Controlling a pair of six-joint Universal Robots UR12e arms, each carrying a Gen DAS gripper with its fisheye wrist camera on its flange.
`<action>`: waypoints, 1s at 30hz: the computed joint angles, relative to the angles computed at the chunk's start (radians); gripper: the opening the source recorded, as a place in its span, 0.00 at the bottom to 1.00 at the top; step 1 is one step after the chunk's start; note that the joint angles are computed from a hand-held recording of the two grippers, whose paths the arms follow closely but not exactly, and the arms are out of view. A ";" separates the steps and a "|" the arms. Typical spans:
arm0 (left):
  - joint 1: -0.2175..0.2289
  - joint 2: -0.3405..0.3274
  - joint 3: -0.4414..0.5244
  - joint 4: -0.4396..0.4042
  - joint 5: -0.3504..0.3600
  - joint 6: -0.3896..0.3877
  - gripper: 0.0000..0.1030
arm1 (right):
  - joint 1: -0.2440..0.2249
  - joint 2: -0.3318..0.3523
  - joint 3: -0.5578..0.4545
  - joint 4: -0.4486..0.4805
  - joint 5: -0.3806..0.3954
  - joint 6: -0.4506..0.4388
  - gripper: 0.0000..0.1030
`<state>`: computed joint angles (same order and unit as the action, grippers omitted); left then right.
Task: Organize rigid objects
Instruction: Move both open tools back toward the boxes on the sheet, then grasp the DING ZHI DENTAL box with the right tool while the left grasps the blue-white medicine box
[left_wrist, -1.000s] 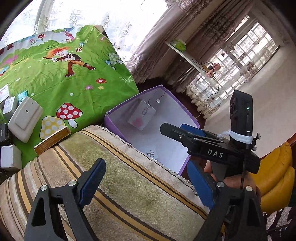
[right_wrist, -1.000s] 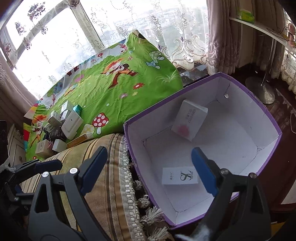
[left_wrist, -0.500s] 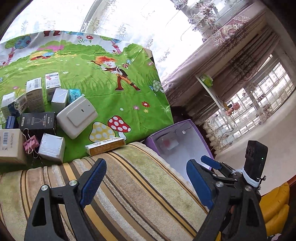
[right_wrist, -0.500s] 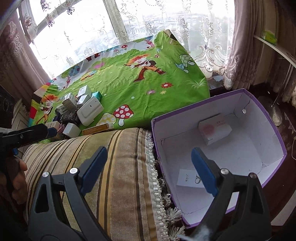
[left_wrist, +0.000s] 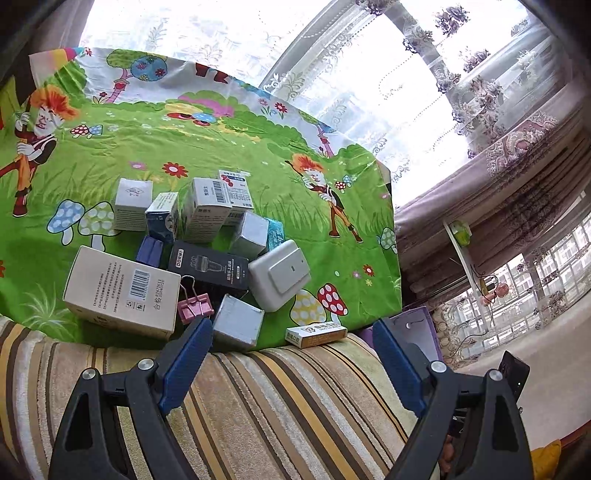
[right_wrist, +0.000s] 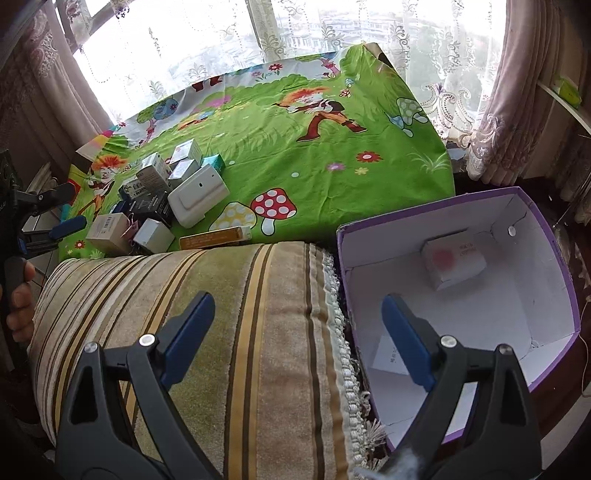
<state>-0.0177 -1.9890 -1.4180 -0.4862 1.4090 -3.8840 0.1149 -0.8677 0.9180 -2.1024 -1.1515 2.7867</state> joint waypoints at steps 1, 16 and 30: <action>0.007 0.006 -0.006 0.007 0.005 -0.012 0.86 | 0.004 0.005 -0.010 0.012 -0.002 -0.009 0.91; 0.106 -0.017 0.060 -0.176 -0.007 -0.081 0.75 | 0.062 0.123 -0.233 0.213 -0.028 -0.078 0.91; 0.117 -0.070 0.078 -0.212 -0.026 -0.101 0.71 | 0.117 0.308 -0.577 0.510 -0.074 -0.137 0.91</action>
